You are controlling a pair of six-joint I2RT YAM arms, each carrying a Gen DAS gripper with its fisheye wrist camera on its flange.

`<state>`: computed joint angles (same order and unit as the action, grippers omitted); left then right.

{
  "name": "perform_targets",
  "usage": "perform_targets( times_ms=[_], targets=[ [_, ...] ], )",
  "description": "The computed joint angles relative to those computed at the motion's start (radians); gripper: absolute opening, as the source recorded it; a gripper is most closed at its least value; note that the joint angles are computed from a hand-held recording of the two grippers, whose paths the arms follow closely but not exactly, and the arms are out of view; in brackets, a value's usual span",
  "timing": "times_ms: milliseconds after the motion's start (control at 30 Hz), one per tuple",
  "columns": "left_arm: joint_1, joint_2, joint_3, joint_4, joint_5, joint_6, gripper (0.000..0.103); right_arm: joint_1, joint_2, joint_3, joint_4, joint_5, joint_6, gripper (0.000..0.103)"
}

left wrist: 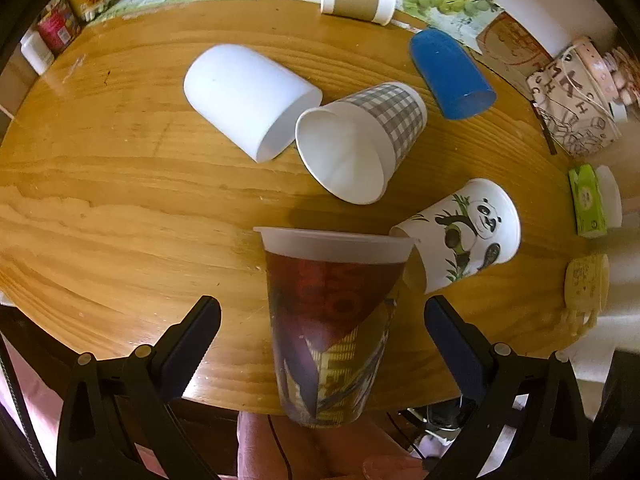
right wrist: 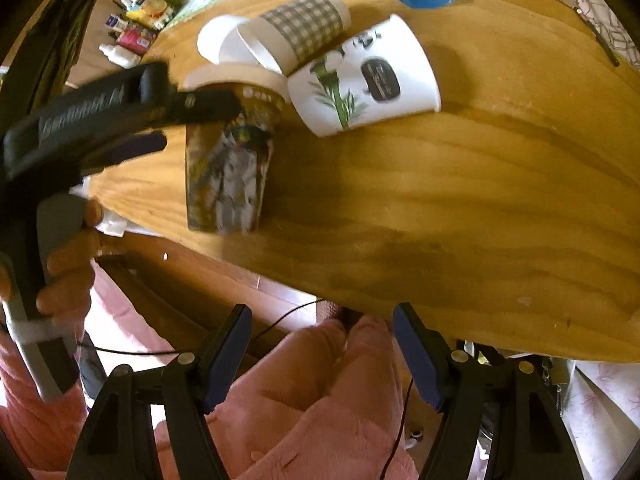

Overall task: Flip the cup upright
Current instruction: 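Turn the right tool so the cup's rim faces up above the desk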

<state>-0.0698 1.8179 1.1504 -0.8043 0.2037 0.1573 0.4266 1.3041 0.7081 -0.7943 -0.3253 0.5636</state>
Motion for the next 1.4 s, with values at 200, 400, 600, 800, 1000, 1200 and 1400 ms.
perform_targets(
  times_ms=[200, 400, 600, 800, 1000, 1200, 1400],
  targets=[
    [0.002, 0.055, 0.029, 0.012, -0.001, -0.07, 0.101, 0.012, 0.006, -0.016, -0.019, -0.024, -0.039, 0.073],
    [0.003, 0.103, 0.065, -0.015, 0.034, -0.112, 0.095, 0.004, 0.02, 0.002, -0.045, -0.019, -0.083, 0.073],
    [-0.011, 0.116, 0.078, -0.015, 0.049, -0.122, 0.081, -0.026, 0.042, 0.011, -0.046, -0.02, -0.113, 0.073],
    [-0.018, 0.118, 0.084, -0.018, 0.041, -0.108, 0.08, -0.052, 0.046, 0.021, -0.057, -0.024, -0.117, 0.073],
    [-0.02, 0.065, 0.042, 0.012, 0.021, -0.057, 0.079, -0.074, 0.036, 0.035, -0.086, -0.024, -0.147, 0.073],
    [0.016, -0.075, -0.074, 0.111, 0.068, 0.038, 0.079, -0.052, 0.031, 0.047, -0.09, -0.017, -0.135, 0.073],
    [0.066, -0.212, -0.192, 0.218, 0.106, 0.105, 0.079, -0.029, 0.017, 0.046, -0.092, -0.008, -0.119, 0.073]
  ],
)
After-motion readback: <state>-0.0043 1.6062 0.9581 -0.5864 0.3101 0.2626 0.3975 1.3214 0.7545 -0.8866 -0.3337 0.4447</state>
